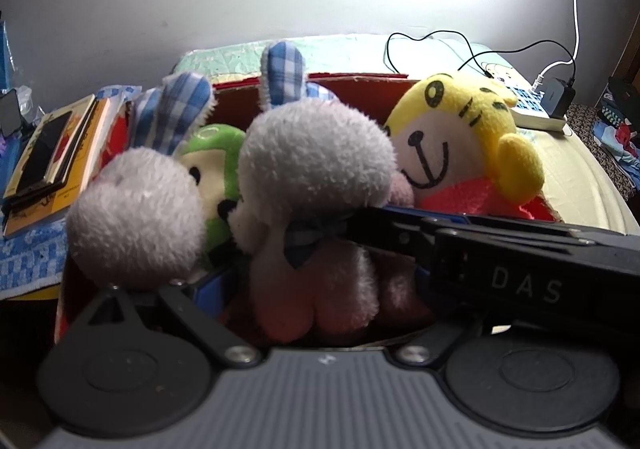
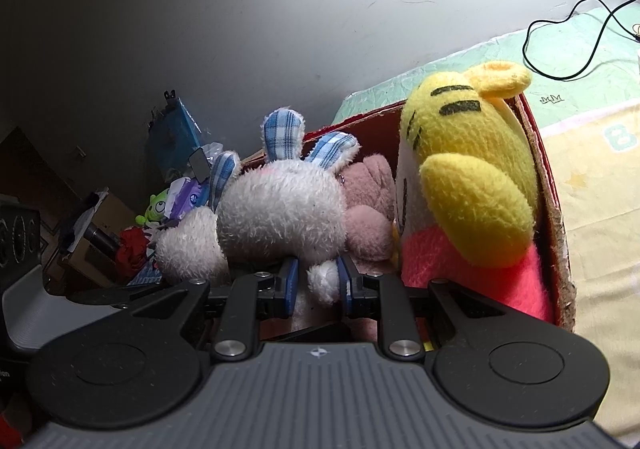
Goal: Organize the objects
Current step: 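Press the pink bear down into the box with the right gripper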
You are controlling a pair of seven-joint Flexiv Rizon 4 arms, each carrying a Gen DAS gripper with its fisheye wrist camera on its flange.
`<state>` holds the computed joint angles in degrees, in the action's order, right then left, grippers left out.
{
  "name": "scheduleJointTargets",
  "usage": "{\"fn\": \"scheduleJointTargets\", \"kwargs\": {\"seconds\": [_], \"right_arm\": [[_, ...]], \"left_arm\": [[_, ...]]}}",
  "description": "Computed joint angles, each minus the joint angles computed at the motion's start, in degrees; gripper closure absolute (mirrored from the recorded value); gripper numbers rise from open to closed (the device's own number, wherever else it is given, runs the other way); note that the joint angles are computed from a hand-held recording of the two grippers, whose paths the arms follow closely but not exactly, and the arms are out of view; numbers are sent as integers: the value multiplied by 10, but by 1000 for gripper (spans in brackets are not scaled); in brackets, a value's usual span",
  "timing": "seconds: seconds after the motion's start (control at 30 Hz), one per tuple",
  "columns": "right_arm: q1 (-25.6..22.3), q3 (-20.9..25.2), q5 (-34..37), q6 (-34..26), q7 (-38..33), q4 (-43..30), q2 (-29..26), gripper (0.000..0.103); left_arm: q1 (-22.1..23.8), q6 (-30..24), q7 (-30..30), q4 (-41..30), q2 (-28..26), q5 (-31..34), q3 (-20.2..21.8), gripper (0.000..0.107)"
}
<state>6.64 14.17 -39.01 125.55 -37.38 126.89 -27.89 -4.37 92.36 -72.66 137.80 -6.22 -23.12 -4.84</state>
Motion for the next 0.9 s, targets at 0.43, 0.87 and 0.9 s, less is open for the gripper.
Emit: {"fn": "scheduleJointTargets", "kwargs": {"seconds": [0.43, 0.87, 0.9], "right_arm": [[-34, 5, -85, 10, 51, -11, -13, 81], [-21, -7, -69, 13, 45, -4, -8, 81], [-20, -8, -65, 17, 42, -3, -8, 81]], "left_arm": [[-51, -60, -193, -56, -9, 210, 103, 11], [-40, -72, -353, -78, -9, 343, 112, 6], [-33, -67, -343, -74, -8, 331, 104, 6]]}}
